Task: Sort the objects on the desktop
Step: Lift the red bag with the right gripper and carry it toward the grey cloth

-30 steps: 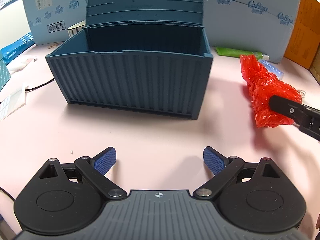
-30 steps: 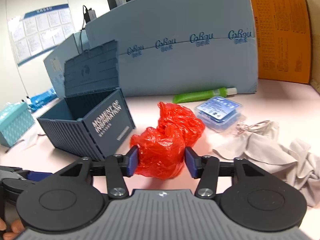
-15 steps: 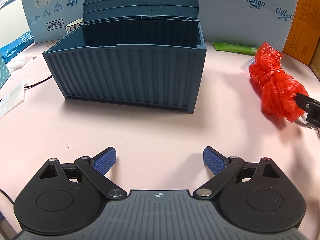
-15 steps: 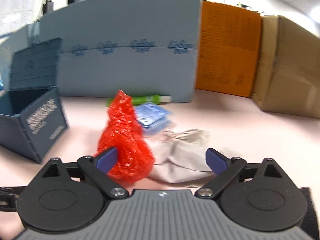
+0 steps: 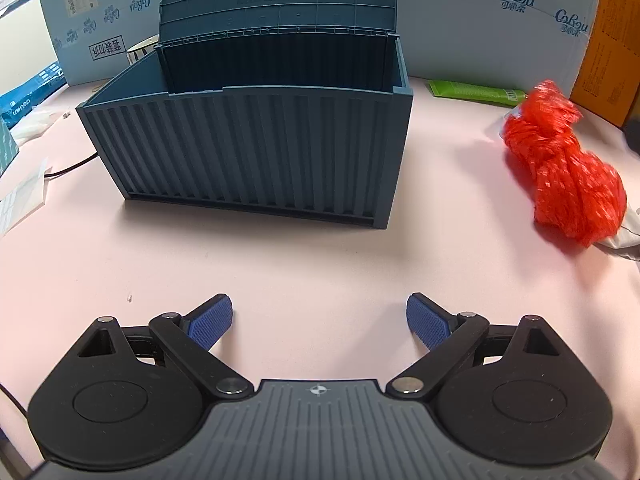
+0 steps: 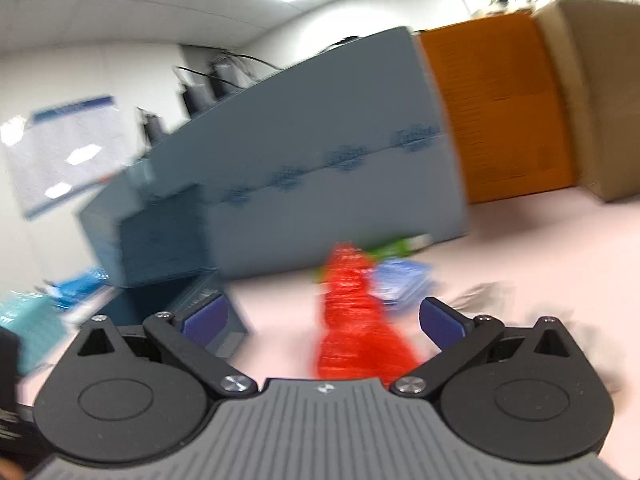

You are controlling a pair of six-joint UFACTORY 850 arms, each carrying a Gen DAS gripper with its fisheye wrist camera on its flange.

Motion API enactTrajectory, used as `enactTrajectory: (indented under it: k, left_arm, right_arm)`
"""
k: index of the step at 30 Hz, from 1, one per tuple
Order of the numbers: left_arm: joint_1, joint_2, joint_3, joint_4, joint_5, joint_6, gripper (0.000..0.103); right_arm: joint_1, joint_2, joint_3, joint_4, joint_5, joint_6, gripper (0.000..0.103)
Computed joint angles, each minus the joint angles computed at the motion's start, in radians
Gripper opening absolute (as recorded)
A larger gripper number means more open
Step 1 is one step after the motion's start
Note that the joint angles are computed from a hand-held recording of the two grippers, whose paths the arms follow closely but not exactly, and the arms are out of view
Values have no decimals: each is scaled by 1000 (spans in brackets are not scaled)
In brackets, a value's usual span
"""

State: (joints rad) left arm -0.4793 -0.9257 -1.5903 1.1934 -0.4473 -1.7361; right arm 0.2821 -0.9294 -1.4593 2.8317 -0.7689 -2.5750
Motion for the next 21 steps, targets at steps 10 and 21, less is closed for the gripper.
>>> enactTrajectory:
  k: [10, 21]
  left_arm:
    - [3, -6, -4, -5, -4, -1, 102]
    - [4, -8, -8, -13, -3, -1, 102]
  right_arm:
    - [-36, -75, -118, -478, -52, 475, 103]
    - [-13, -58, -128, -368, 224, 417, 103]
